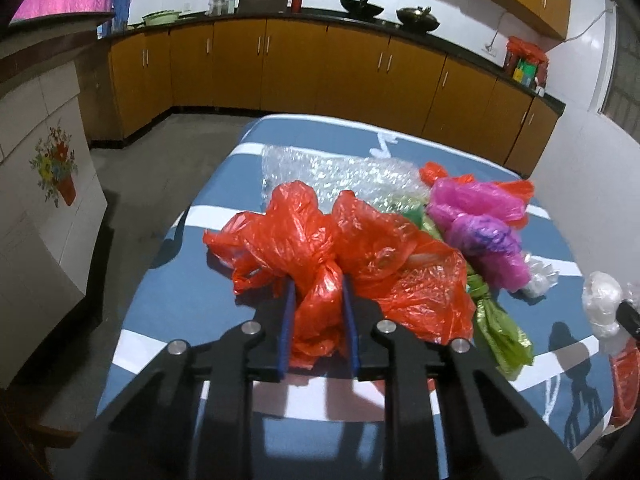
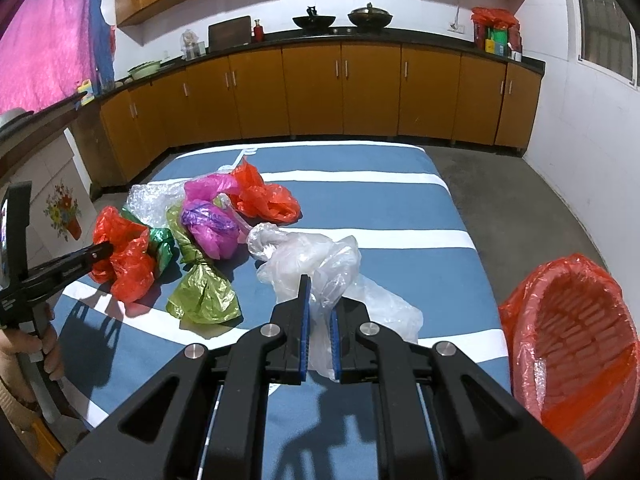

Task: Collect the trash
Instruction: 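Lift the clear bag with the right gripper while the left gripper grasps a red bag, then carry the clear bag with the right gripper while the left carries the red bag to the wastebasket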

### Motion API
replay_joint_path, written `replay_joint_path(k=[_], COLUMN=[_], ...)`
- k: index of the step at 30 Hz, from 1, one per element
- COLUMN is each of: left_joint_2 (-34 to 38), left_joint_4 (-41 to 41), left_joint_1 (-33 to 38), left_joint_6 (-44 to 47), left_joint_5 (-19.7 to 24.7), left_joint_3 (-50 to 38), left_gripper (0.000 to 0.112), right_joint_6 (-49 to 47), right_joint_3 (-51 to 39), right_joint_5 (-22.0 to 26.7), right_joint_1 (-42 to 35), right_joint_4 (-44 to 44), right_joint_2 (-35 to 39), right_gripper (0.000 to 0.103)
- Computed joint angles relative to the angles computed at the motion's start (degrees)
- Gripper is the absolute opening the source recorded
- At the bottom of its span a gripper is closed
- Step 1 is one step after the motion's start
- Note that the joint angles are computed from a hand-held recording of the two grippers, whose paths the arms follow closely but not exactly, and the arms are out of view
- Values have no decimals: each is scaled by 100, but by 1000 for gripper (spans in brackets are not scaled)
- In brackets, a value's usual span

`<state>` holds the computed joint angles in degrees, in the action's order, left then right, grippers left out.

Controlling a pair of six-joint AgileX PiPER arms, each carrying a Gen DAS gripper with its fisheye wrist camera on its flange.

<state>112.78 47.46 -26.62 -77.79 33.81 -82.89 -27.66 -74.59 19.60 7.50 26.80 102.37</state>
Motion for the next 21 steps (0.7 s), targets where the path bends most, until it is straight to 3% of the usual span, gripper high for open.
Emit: replay_joint_path(k=[10, 21], left_joint_2=[-459, -444], left_joint_4=[279, 300], left_joint_1=[-284, -948], left_joint_6=[-210, 111], left_joint_5=[130, 370], left_joint_3=[83, -533], left_gripper=[22, 22], right_joint_6=[-154, -508], right_joint_3=[231, 508], right_joint_5=[-150, -274], right_joint_1=[-72, -468], right_joint_4=[213, 620], right_joint_2=[-285, -636], right_gripper=[9, 9])
